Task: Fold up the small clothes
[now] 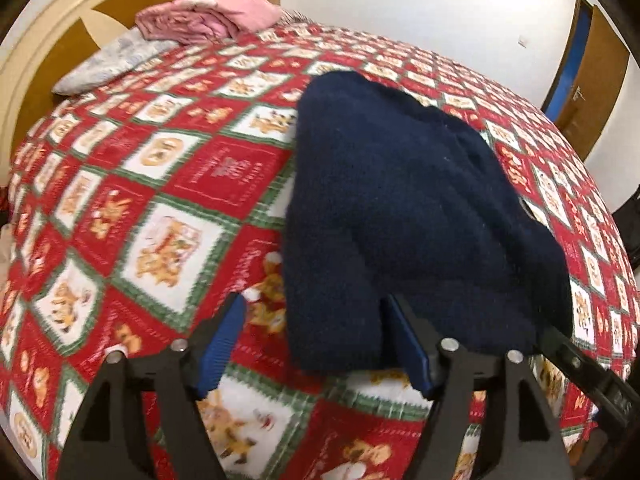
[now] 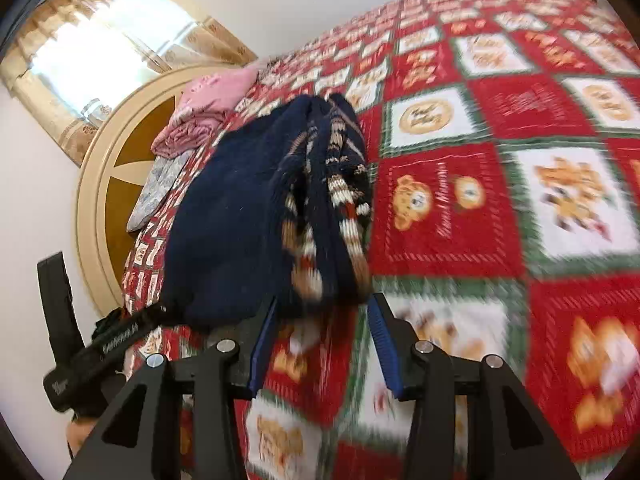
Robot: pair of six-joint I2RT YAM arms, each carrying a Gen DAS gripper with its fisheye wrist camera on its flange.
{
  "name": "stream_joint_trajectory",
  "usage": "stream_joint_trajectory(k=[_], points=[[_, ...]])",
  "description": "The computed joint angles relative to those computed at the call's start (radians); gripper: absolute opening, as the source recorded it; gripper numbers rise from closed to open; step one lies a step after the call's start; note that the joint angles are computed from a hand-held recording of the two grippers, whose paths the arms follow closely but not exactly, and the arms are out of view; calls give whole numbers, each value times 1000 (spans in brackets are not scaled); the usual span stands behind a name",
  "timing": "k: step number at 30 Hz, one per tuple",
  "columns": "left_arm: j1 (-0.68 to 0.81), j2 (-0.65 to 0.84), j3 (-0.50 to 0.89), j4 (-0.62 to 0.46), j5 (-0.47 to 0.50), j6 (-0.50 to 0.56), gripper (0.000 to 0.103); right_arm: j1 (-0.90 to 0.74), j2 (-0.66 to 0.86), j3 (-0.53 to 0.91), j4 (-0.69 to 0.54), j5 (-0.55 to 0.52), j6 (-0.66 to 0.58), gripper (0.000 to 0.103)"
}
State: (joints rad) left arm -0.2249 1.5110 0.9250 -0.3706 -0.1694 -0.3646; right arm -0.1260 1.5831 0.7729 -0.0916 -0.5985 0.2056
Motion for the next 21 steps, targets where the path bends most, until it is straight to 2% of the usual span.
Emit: stream_joint_trajectory(k=[4,7,11,14,15,17,18,19,20,21], points=[[-45,-106,-90,40,-74,-26,79,37,-210,-125,-80,185,16,48],[-82,-184,-141,47,-113,-35,79,85,-357,-201,-151,249,-6,48],[-141,-315,-203,49,-155,-44,79,236,-695,-316,-203,467,-7,48],[-216,-430,-225,-6,-224,-40,82,444,-931,-332,-256,750,-18,48],[-235,-458,-230,-18,-245,-38,87,518,-973,-326,-248,857,-21,51],[-296,-548,-245,-56,-326,-38,96,688,-1121,-337,-237,1132,-47,79],[-329,-597,-252,-75,-372,-43,102,750,-1150,-340,-219,1237,-55,84],[-365,-650,-261,-89,-419,-46,103,849,-1189,-349,-176,1405,-77,86],[-394,-688,-265,-100,-454,-47,103,919,-1215,-355,-121,1518,-116,87],[-422,-722,-264,-116,-485,-48,103,939,-1204,-346,-60,1562,-153,87]])
